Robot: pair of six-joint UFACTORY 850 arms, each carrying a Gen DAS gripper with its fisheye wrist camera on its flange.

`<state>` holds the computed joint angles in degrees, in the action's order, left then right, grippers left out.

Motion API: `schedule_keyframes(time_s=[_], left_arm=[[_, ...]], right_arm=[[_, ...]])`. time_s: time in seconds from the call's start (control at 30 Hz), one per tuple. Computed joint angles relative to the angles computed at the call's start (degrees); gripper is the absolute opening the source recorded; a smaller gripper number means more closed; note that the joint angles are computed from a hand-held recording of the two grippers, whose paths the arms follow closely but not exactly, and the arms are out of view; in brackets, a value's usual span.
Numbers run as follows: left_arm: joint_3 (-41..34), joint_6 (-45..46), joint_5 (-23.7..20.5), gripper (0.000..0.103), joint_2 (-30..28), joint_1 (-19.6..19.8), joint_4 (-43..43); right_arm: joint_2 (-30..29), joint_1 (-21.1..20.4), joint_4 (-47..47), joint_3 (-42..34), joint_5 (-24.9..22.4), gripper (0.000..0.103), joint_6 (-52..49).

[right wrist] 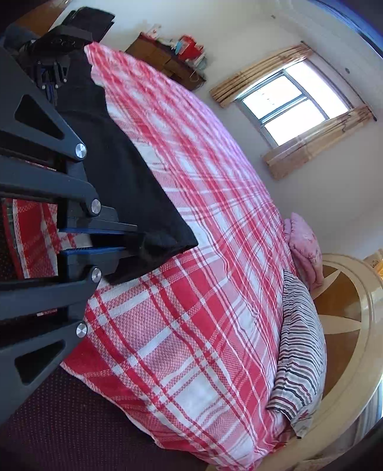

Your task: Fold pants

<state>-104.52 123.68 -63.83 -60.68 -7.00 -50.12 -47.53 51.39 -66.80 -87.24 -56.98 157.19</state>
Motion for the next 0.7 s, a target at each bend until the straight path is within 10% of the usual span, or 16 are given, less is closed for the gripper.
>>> schedule_keyframes(time_s=[0.2,0.3,0.5,0.7], left_arm=[[-1.0,-0.3,-0.8,0.011,-0.6,0.2,-0.1],[-0.4,1.7,-0.3,0.023,0.1,1.2,-1.8],[-5.0,2.3,-1.1,0.043,-1.3,4.7,-7.3],[-15.9,-3.6,4.3,0.048,-6.6,8.0,-9.5]], right_arm=[[0.6,-0.5,-0.9,2.5,2.0,0.011,4.3],[-0.3,0.3,5.5,-0.1,-5.4,0.048,0.3],[-1.9,1.5,4.5,-4.6,-12.3,0.051,-3.0],[-9.7,-1.4,1.0,-19.1,-1.0,0.051,-21.4]])
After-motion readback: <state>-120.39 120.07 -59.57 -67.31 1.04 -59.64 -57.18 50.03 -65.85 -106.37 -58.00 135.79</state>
